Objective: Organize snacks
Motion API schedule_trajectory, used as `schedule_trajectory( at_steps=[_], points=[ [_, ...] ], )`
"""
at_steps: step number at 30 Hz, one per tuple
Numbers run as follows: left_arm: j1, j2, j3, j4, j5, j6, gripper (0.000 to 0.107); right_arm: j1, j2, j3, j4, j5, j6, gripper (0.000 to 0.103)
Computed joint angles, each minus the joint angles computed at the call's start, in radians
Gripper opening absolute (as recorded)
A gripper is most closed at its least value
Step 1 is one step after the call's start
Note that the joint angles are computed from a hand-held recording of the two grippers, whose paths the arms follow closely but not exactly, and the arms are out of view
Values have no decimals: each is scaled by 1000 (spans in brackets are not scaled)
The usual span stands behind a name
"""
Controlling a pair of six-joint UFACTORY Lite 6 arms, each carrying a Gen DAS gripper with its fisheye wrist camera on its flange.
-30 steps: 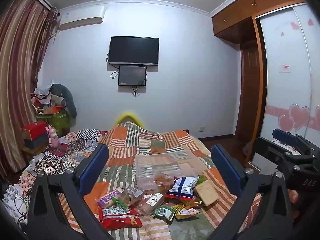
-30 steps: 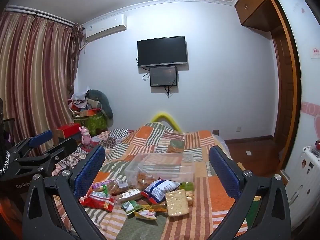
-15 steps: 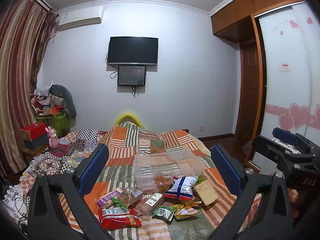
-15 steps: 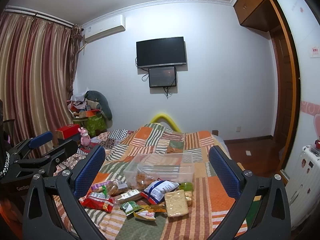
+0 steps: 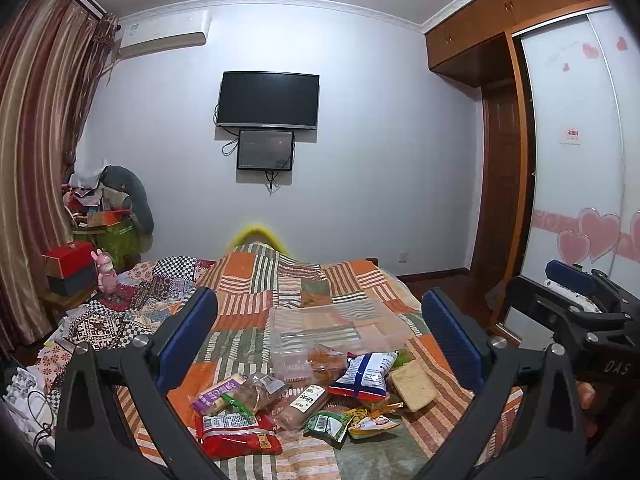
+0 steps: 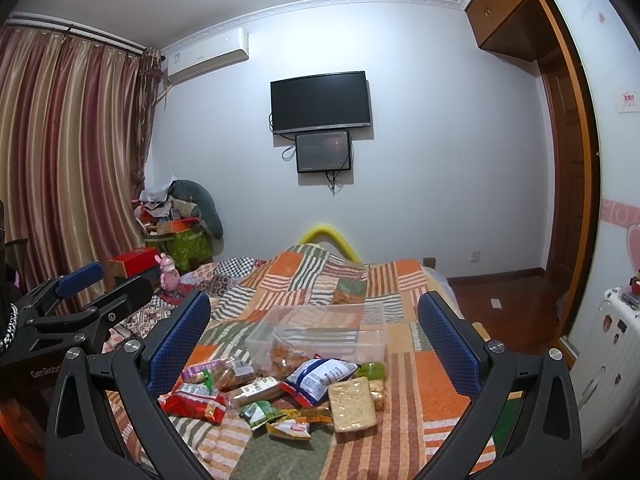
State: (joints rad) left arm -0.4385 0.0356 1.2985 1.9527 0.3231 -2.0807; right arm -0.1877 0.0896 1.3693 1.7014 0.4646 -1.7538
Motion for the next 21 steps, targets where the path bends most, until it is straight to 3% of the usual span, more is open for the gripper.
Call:
schedule_trajectory(
  at_steps=[21],
  points=[
    [3,1,6,-5,-5,3,103,1,-11,-15,10,0,-7,103]
  ],
)
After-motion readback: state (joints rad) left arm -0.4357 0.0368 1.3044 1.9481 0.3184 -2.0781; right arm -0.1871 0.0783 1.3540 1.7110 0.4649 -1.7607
